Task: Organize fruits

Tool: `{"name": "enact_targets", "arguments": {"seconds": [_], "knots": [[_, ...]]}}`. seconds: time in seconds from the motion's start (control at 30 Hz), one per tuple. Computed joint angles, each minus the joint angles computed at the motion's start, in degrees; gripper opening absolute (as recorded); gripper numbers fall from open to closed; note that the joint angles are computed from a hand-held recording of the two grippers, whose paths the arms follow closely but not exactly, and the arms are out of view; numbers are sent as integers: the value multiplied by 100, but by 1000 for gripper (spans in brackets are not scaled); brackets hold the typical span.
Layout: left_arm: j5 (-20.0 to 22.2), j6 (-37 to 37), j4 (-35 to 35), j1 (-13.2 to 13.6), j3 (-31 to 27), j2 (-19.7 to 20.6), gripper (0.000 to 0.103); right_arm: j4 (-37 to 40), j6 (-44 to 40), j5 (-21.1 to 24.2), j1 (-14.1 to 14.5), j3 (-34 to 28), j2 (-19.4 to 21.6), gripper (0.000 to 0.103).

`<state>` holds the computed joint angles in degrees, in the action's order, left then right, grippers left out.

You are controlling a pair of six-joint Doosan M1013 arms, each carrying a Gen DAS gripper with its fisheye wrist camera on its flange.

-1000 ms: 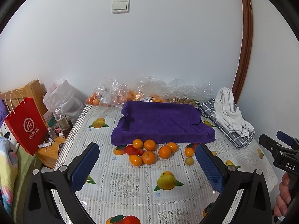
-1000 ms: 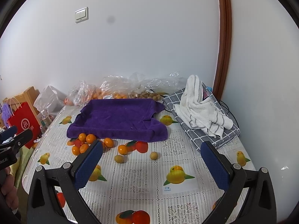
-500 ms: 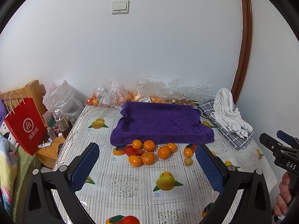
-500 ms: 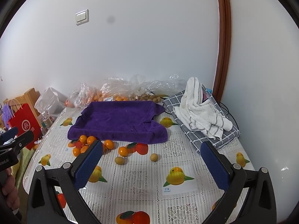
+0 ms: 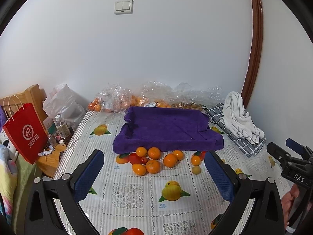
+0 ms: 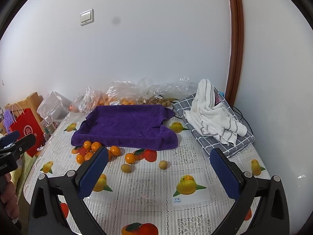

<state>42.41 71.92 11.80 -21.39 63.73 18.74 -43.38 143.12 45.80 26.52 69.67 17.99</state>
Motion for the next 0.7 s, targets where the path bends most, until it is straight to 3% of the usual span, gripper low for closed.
{"name": "enact_targets", "arguments": {"seconds": [0.13,0.43,0.53,0.7], "knots": [[17,-15,46,-8,-66,95,103,-166,20,24,-11,-22,94,102],[166,56,89,95,-185,444,103,400,-363,-108,-238,-185,422,102],[298,231,-185,196,-248,573,100,942,-718,-23,-370,-297,563,101],[442,203,-332,333,-274,755,99,1560,-1084,171,-557,-384,798,87]]}}
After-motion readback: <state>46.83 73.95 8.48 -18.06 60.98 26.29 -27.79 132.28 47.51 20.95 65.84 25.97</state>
